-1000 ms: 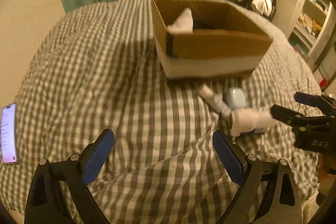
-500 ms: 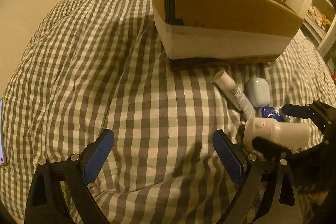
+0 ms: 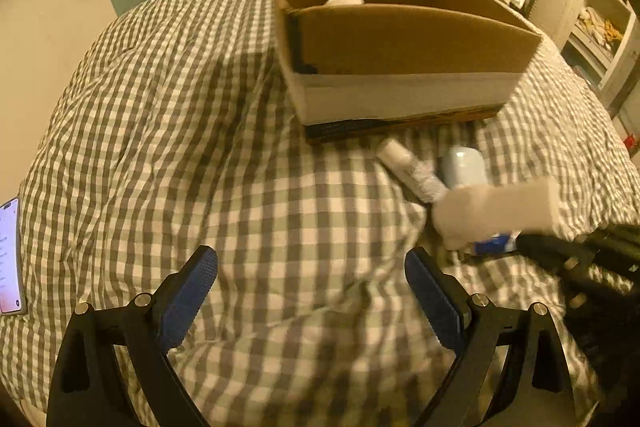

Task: Organize objects
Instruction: 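Move both tools back toward the remaining items beside the box, then grasp the white bottle with the right gripper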

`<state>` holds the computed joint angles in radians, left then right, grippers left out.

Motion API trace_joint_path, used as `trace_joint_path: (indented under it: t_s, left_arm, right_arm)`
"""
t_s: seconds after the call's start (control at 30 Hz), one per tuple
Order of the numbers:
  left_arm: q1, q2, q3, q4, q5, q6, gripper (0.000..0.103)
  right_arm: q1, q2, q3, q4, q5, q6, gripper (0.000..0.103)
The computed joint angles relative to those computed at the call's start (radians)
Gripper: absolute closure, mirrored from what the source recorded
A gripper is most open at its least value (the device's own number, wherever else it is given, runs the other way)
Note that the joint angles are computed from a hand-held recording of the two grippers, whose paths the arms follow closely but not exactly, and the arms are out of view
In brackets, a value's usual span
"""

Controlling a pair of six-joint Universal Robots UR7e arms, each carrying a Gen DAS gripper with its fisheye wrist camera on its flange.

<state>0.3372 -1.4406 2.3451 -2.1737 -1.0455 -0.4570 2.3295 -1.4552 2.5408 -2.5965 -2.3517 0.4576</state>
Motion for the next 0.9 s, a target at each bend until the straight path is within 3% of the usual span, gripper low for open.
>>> trace_joint_path:
  t_s: [0.1, 0.3, 0.33, 0.43, 0.53, 0.63, 0.77, 0.9]
  left_arm:
    - [-0.019, 0.011, 0.001, -0.021, -0.022, 0.019, 0.006]
    - [-0.031, 0.056, -0.008, -0.036, 0.014, 0.018, 0.006]
    - [-0.022, 0.066, -0.012, -0.036, 0.024, 0.014, 0.006]
    - [-0.007, 0.076, -0.015, -0.041, 0.042, 0.012, 0.006]
    - [0.005, 0.091, -0.017, -0.054, 0.059, 0.021, 0.006]
    - [0.019, 0.106, -0.018, -0.071, 0.058, 0.033, 0.006]
    - [0.033, 0.121, -0.017, -0.075, 0.051, 0.039, 0.006]
    - [0.055, 0.123, -0.022, -0.046, 0.052, 0.023, 0.006]
  right_arm:
    - [0.021, -0.088, 0.002, 0.058, -0.028, 0.046, 0.103]
    - [-0.009, -0.147, 0.043, 0.001, 0.006, 0.06, 0.102]
    - [-0.024, -0.144, 0.056, -0.026, 0.016, 0.057, 0.097]
    - [-0.047, -0.114, 0.054, -0.069, 0.017, 0.04, 0.061]
    - [-0.061, -0.11, 0.054, -0.12, 0.018, 0.003, 0.056]
    - [-0.077, -0.13, 0.037, -0.123, 0.029, -0.044, 0.042]
    - [-0.146, -0.094, 0.005, -0.117, 0.104, -0.123, 0.04]
    - [-0.242, 0.0, 0.008, -0.174, 0.257, -0.206, 0.041]
